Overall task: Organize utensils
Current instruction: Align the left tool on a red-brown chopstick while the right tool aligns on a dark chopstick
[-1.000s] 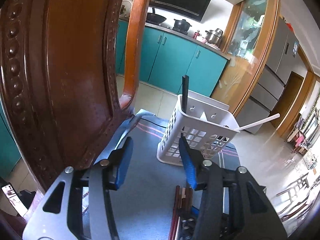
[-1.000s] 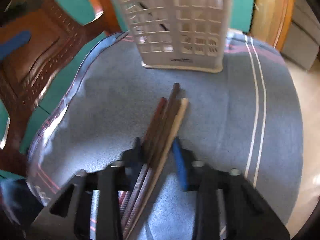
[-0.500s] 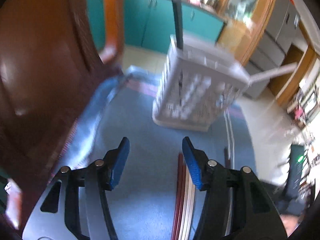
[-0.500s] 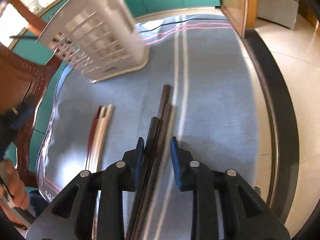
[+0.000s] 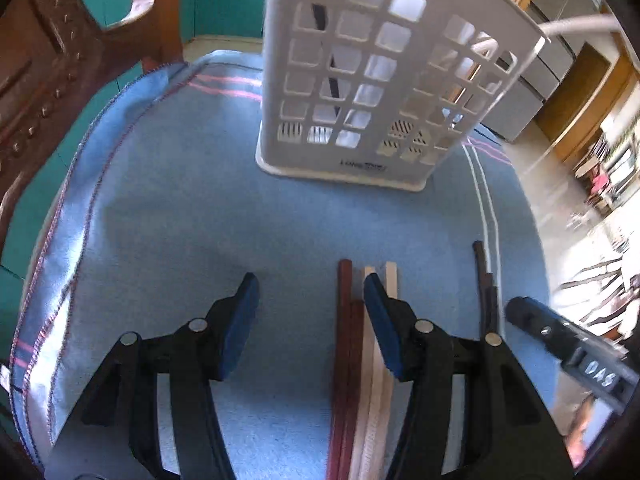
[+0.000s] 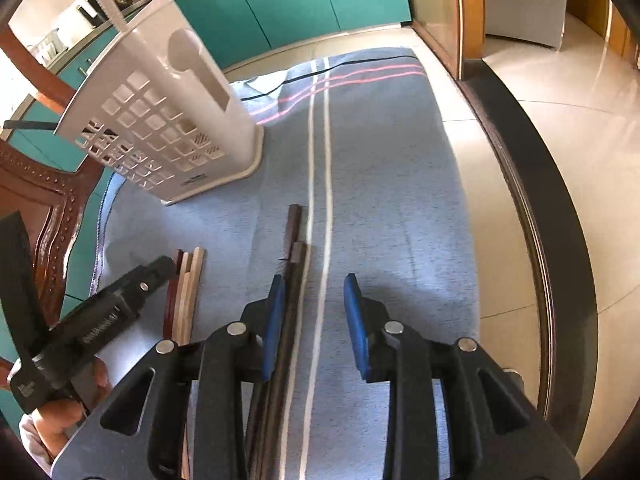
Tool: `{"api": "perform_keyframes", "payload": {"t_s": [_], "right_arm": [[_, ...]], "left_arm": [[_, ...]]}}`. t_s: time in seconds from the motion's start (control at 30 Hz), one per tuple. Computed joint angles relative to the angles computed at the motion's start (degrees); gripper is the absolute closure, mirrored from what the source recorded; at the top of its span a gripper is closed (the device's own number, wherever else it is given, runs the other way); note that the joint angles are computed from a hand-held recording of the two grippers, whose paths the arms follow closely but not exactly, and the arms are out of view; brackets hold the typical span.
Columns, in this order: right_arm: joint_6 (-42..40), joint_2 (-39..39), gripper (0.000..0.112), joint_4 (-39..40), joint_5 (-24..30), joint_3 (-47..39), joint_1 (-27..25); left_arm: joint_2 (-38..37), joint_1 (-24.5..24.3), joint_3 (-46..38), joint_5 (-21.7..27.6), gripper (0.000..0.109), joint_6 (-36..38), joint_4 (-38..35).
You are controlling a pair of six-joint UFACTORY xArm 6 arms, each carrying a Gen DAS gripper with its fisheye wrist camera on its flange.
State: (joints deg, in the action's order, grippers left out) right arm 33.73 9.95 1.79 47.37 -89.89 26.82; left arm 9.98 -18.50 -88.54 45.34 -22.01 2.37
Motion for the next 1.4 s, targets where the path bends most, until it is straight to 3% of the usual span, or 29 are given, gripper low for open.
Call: {"api": "perform_keyframes", "payload": {"t_s": [0.13,0.3,0.4,0.6,0.63,0.7,0.77,0.83,0.93,1.07,1.23,1.3,1.4], "right_arm": [[1.5,-0.6,0.082,-2.1,-0.7,0.7,-0.2],[3.9,0.2,0.082,-6.8,-1.0,0.2,-0.1],[3.5,2.0,0.082,-8.3,-0.4,-1.8,0.6],[-4.1,4.0,0.084,-3.5,-0.7,-3.7,2.6],[-4.2,4.2,0.089,-4.7,-0.8,-4.0,3.1],[-5.5,4.4,0.109,-4.3,-1.6,-4.0,3.5],[-7.4,3.8,0.111,-1.1,-4.2,-2.8,3.3],[-7.5,3.0,0.111,-0.6,-6.3,-1.9,3.1],[-2.2,3.0,0.110,-7.2,-4.0,-2.7,2.9],[-1.0,3.9,0.092,-8.7,-2.9,-3.3,3.0],[-1.8,6.2,0.091,-10.8,-1.6,-5.5,3.9],[-4.8,6.6,0.091,-7.2,-1.2,-5.7,4.0],[-3.8,6.6,0.096,-10.2,-0.6,-5.9,4.9]], "left_arm": [[-0.5,-0.6,0.3,1.5,0.054,-2.5,6.5],[-2.6,-0.4,2.0,2.0,0.087,0.3,6.6],[-3.8,-0.1,3.2,2.1,0.096,2.4,6.3],[-7.8,1.2,7.4,0.6,0.098,4.4,3.9],[-8.7,1.6,8.0,0.6,0.099,4.9,3.5],[-9.5,2.2,8.5,0.5,0.099,5.3,2.9],[-10.9,2.6,9.6,0.0,0.099,5.9,2.1],[-12.2,2.5,10.6,0.0,0.100,5.5,2.2],[-12.0,2.7,9.4,1.8,0.099,5.5,2.1],[-11.2,2.0,8.5,3.4,0.099,5.3,2.0],[-12.1,1.6,9.2,4.3,0.091,5.5,2.3],[-12.9,1.6,10.0,4.4,0.088,5.4,2.7],[-11.4,1.7,9.6,3.4,0.087,5.5,2.7]]}}
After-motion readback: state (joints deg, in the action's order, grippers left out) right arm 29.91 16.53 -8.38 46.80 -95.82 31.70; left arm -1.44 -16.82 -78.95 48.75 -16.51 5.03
